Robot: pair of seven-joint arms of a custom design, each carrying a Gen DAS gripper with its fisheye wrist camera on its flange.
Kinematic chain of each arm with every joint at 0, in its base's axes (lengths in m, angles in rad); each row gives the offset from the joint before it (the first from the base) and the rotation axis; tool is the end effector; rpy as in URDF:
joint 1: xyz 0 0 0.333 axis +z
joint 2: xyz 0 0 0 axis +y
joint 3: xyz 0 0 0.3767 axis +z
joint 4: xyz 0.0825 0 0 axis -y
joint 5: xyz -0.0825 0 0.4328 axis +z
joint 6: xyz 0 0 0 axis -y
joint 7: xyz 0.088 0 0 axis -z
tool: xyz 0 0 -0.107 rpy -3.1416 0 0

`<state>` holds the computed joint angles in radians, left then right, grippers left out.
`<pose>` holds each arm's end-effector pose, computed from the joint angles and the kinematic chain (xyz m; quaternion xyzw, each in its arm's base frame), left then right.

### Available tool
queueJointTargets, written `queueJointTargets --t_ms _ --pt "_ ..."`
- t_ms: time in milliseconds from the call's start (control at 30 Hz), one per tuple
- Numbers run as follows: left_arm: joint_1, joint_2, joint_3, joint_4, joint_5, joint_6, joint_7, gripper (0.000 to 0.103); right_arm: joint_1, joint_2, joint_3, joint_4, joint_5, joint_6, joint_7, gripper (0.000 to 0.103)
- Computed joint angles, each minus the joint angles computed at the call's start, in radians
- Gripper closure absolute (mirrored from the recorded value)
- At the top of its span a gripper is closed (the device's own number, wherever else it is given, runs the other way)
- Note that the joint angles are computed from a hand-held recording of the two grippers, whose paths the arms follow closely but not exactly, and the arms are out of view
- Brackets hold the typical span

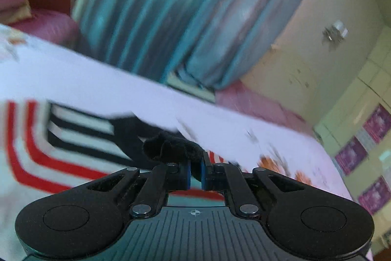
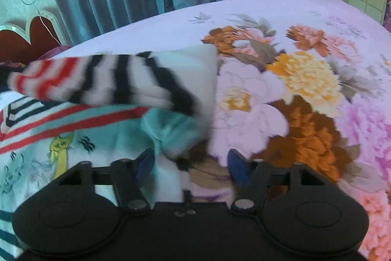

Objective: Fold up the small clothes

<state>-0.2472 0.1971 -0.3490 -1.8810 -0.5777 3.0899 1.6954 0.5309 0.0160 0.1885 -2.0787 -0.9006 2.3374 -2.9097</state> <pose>0.6163 -0.3401 0.5589 -0.5779 0.6488 -0.4869 0.0888 0.4739 0.3979 0.4859 -0.4696 0.8047 -0.2578 0.2560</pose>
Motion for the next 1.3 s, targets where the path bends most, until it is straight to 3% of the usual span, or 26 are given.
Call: queueJointTargets --t_ms 67,167,267,367,467,533,600,633,667,733,800,867,1000,1033,1200,1300 --pt "-0.094 -0.02 0.142 -0.038 0.168 0.024 -0.131 0.096 -0.003 0.013 -0.004 0.013 -0.006 0.024 -0.002 0.067" --pt "-0.186 -0.03 0.305 -0.085 0.385 -0.017 -0.368 0.096 -0.002 0.042 -0.008 0.04 0.01 0.023 -0.058 0.08" --pt "-0.218 -0.015 0.368 -0.112 0.521 -0.068 -0.516 0.096 0.005 0.04 -0.014 0.033 -0.003 0.029 -0.061 0.084" --pt "-0.197 0.005 0.34 -0.123 0.566 -0.101 -0.552 0.096 0.014 0.027 -0.01 0.02 -0.012 -0.013 -0.048 0.087" --pt "-0.181 0.013 0.323 -0.128 0.621 -0.107 -0.602 0.096 0.008 0.002 -0.01 -0.018 -0.008 0.013 -0.007 0.088" --pt "-0.162 0.013 0.304 -0.123 0.652 -0.121 -0.616 0.096 0.007 0.003 -0.004 -0.011 0.018 0.005 -0.06 0.087" --pt "-0.151 0.001 0.297 -0.126 0.702 -0.13 -0.627 0.096 0.006 -0.01 0.0 -0.018 0.049 0.019 -0.11 0.078" --pt "-0.157 -0.007 0.305 -0.128 0.744 -0.128 -0.654 0.096 0.005 -0.024 0.002 -0.029 0.066 0.029 -0.126 0.066" --pt "-0.169 -0.018 0.321 -0.134 0.798 -0.12 -0.7 0.095 0.004 -0.043 0.005 -0.044 0.07 0.044 -0.126 0.042" --pt "-0.173 -0.071 0.337 -0.181 0.893 -0.105 -0.781 0.092 0.002 -0.08 0.019 -0.068 0.026 0.045 -0.089 0.025" --pt "-0.199 -0.086 0.375 -0.182 1.063 -0.08 -0.927 0.089 -0.006 -0.101 0.03 -0.068 -0.02 0.026 -0.07 0.031" --pt "-0.178 -0.08 0.351 -0.167 1.084 -0.063 -0.929 0.088 -0.032 -0.106 0.015 -0.072 -0.036 0.086 -0.051 0.039" --pt "-0.094 -0.028 0.226 -0.112 0.924 -0.076 -0.749 0.085 -0.085 -0.05 -0.02 -0.037 -0.019 0.194 -0.071 0.042" --pt "-0.096 -0.009 0.219 -0.092 0.905 -0.091 -0.719 0.083 -0.093 -0.026 -0.027 -0.017 -0.016 0.207 -0.081 0.042" --pt "-0.151 0.063 0.27 -0.026 0.916 -0.164 -0.722 0.083 -0.121 0.086 -0.079 0.068 0.051 0.3 -0.124 0.044" --pt "-0.157 0.068 0.283 -0.039 0.904 -0.141 -0.726 0.083 -0.137 0.126 -0.116 0.077 0.089 0.413 -0.098 0.059"
